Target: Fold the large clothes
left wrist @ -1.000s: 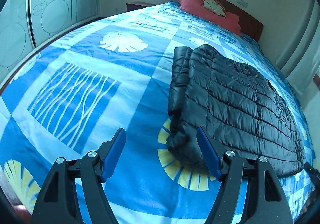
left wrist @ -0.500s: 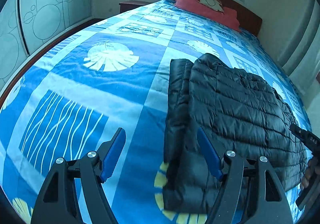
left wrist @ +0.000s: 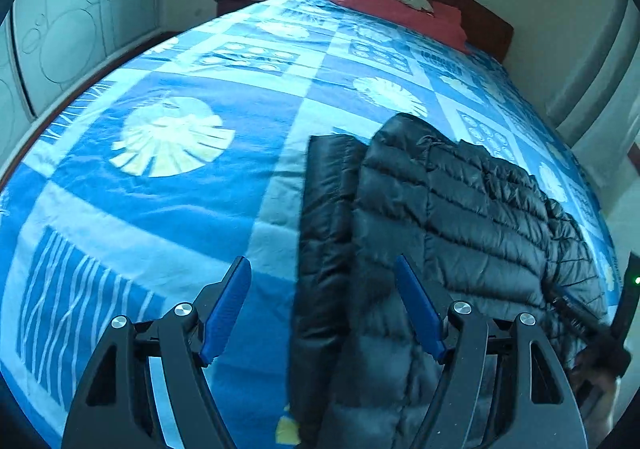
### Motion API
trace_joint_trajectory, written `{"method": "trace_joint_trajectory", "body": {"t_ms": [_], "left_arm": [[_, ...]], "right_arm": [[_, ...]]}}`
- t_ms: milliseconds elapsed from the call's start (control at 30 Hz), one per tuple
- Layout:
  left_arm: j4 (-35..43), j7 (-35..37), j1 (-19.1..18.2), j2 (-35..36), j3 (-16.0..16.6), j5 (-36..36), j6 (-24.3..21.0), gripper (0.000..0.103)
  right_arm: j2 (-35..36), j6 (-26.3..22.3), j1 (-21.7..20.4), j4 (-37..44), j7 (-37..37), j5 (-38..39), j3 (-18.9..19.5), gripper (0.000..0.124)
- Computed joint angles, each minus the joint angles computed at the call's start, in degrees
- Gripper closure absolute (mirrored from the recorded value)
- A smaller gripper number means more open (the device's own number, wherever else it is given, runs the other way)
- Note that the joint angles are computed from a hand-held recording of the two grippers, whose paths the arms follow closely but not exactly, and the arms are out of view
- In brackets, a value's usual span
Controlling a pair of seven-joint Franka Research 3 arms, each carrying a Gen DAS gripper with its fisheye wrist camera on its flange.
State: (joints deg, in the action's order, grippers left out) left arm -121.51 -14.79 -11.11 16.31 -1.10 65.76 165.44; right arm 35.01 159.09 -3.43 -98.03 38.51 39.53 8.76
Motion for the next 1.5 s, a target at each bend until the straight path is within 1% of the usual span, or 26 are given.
{"method": "trace_joint_trajectory", "body": {"t_ms": [100, 233, 333, 367, 400, 433, 467, 533, 567, 600, 633, 700, 767, 833, 867, 933, 1000, 1067, 1100, 1167, 1200, 1233, 1367, 1433, 1467, 1500], "left_arm": [[2.2, 5.9, 1.2, 2.5, -1.1, -5.2, 0.8, 0.027], [4.5, 17.3, 3.5, 6.2, -3.3, -15.6, 2.4, 0.027], [5.6, 24.7, 4.9, 8.2, -5.0, -21.9, 2.7, 0.025], [5.7, 26.7, 5.6, 8.9, -5.5, -23.9, 3.7, 0.026], [5.6, 28.4, 6.2, 9.5, -5.9, -25.6, 5.2, 0.032], [5.3, 30.1, 6.9, 10.2, -6.3, -26.9, 7.4, 0.041], [5.3, 31.3, 6.8, 10.3, -6.3, -27.6, 7.9, 0.046], [5.6, 33.6, 5.9, 9.9, -6.0, -28.6, 7.7, 0.066], [5.7, 34.4, 5.2, 9.6, -5.6, -29.2, 7.3, 0.071], [5.7, 34.7, 4.0, 8.9, -4.8, -29.3, 6.9, 0.079], [5.7, 34.3, 2.1, 8.1, -3.2, -28.9, 6.3, 0.083], [5.2, 33.0, -1.3, 6.5, -0.2, -28.1, 5.8, 0.085], [4.5, 30.1, -4.6, 4.3, 2.9, -25.5, 6.1, 0.086], [4.6, 27.9, -6.5, 2.2, 4.1, -22.5, 5.4, 0.087], [4.7, 27.3, -6.6, 1.4, 3.9, -21.4, 5.0, 0.087], [5.8, 27.1, -6.5, 0.0, 2.3, -20.3, 2.5, 0.087], [7.5, 27.5, -6.2, -0.5, 0.6, -19.6, -0.2, 0.087], [10.0, 27.9, -6.7, -0.6, -1.2, -18.4, -4.3, 0.087], [11.5, 28.2, -7.1, -0.4, -2.0, -17.9, -6.4, 0.087], [14.2, 29.2, -7.3, 0.2, -3.5, -17.9, -9.2, 0.087], [15.7, 29.9, -7.5, 0.7, -4.2, -18.1, -10.5, 0.087], [18.4, 31.0, -8.2, 1.8, -4.9, -18.4, -12.9, 0.087], [27.4, 34.5, -10.8, 6.5, -5.9, -19.0, -18.5, 0.087], [34.9, 37.2, -13.3, 10.8, -6.1, -19.2, -22.8, 0.087], [37.1, 38.0, -14.4, 12.2, -5.8, -19.1, -24.0, 0.087], [41.4, 39.7, -15.7, 14.9, -5.8, -19.3, -25.8, 0.087]], "right_arm": [[-0.2, 1.2, -0.1, -0.8, -0.7, 0.5, 0.5, 0.081], [-0.4, 2.7, -0.2, -1.7, -1.8, 1.0, 1.1, 0.081], [-0.6, 3.6, -0.6, -2.4, -2.8, 1.7, 1.7, 0.081], [-0.6, 3.8, -0.7, -2.5, -3.1, 1.9, 1.9, 0.081], [-0.5, 3.9, -0.8, -2.4, -3.3, 2.1, 2.0, 0.081], [-0.5, 4.0, -0.9, -2.5, -3.5, 2.3, 2.1, 0.081], [-0.5, 4.3, -0.9, -2.6, -3.6, 2.4, 2.2, 0.081], [-0.6, 5.1, -0.7, -2.9, -3.9, 2.5, 2.2, 0.081], [-0.6, 5.4, -0.7, -3.1, -4.0, 2.6, 2.3, 0.081], [-0.6, 5.7, -0.8, -3.2, -4.2, 2.7, 2.5, 0.081], [-0.5, 5.9, -0.9, -3.2, -4.5, 2.8, 2.6, 0.081], [-0.3, 6.5, -0.7, -3.3, -4.6, 2.6, 2.6, 0.081], [-0.2, 7.5, -0.4, -3.5, -4.7, 2.2, 2.6, 0.081], [-0.1, 8.2, -0.3, -3.7, -4.7, 1.7, 2.7, 0.081], [-0.3, 8.3, -0.2, -4.0, -4.5, 1.6, 2.8, 0.081], [-0.4, 7.7, -0.5, -3.9, -4.4, 1.3, 3.0, 0.081], [-1.1, 6.6, -2.5, -4.1, -6.4, 2.6, 4.6, 0.081], [-2.1, 3.6, -3.9, -3.9, -7.2, 4.1, 4.9, 0.082], [-3.2, 1.4, -5.5, -4.2, -8.1, 6.1, 5.4, 0.082], [-4.9, -1.4, -7.3, -4.7, -10.6, 9.8, 5.2, 0.081], [-5.9, -2.2, -8.0, -5.3, -12.0, 11.4, 4.8, 0.081], [-6.5, -2.9, -8.5, -5.5, -13.3, 12.6, 4.3, 0.080], [-9.0, -5.6, -10.3, -6.9, -18.3, 16.8, 1.3, 0.080], [-9.7, -5.7, -10.4, -7.5, -20.2, 18.0, -0.6, 0.080], [-9.9, -5.6, -10.4, -7.7, -21.1, 18.8, -1.6, 0.080], [-10.1, -5.7, -10.4, -7.9, -21.5, 19.3, -2.5, 0.080]]}}
